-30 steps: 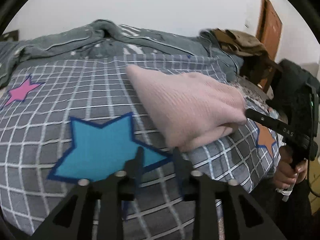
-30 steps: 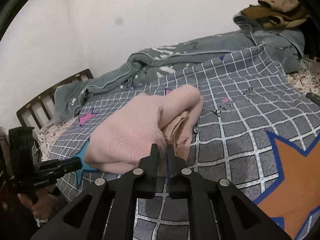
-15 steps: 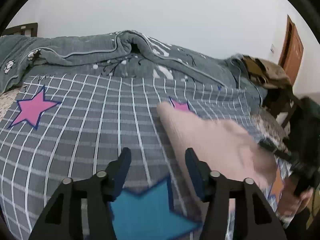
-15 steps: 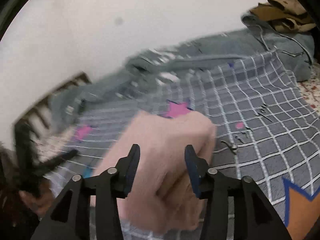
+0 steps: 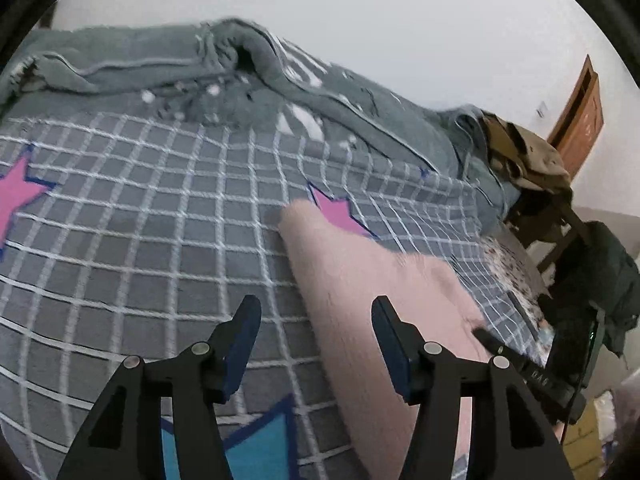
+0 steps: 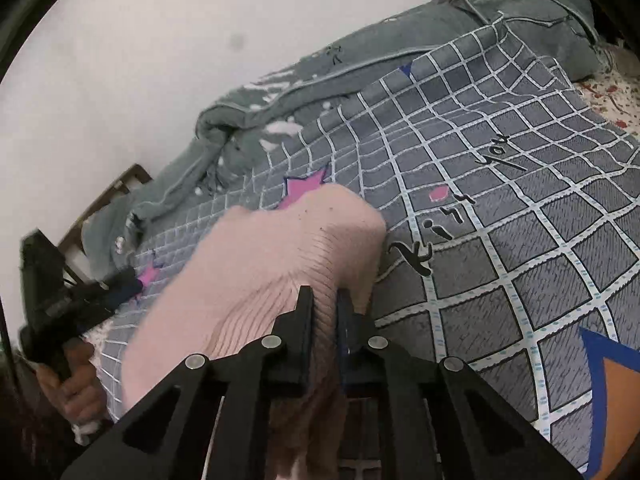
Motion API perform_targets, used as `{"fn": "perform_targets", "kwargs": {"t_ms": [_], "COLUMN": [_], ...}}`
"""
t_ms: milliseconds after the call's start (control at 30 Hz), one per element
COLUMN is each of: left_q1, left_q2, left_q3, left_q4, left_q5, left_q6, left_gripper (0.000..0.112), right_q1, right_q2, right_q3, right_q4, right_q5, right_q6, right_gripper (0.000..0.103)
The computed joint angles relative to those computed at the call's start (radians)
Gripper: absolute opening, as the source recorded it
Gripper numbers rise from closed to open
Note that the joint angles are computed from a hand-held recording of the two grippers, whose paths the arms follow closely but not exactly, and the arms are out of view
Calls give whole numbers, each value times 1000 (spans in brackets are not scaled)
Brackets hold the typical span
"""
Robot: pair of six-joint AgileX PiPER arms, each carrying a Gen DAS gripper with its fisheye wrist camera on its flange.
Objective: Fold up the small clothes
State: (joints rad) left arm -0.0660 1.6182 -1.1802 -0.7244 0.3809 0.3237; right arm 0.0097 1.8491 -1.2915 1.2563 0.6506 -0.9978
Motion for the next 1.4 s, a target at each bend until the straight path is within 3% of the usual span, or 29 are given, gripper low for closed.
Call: {"fn": "perform_targets", "kwargs": {"t_ms": [33,133,200,233,300,400,533,733,1033,1200,1267,1400], "left_q1": [2,3,1,-4,-9,-1,8,-21,-40,-52,-61,-65], "left_q2": [17,66,90,107,126,151,178,185,205,208,200,172], "left_q3": [-11,-54,-81,-99,-117,-120,-122,-124,-140,-134,-121,-79], "left_q4": [-50,-118,-119,-93,-58,-105,-162,-114,-91,-121,-114,-183], "left_q5": [25,92,120,131,139,154,164,126,105,77,48,-8], "left_q6": [43,82,74,46,10,49,103,54,13,32,24,89], "left_gripper": [57,57,57,57,57,59,67,67,66,56,48,36], "right_q1": [-4,5,22,30,48,85,43,19,44,60,59,56], "right_q2": [-13,-42,-15,8,31,21,43,77,104,130,138,120], "right_q3": [-6,-27,-111,-157,-190,-153,-121,-119,-153,-187,-194,-164], "right_q4": [-8,-14,-103,-144,-209,-337,-276,-208,-210,-218,-206,-134], "right_q5": [13,1,40,76,79,-16,18,78,84,98,115,112], "right_q6": [-1,8,105,148,208,282,234,188,213,240,239,170], "right_gripper": [23,27,43,46,46,47,53,56,58,62,58,38]}}
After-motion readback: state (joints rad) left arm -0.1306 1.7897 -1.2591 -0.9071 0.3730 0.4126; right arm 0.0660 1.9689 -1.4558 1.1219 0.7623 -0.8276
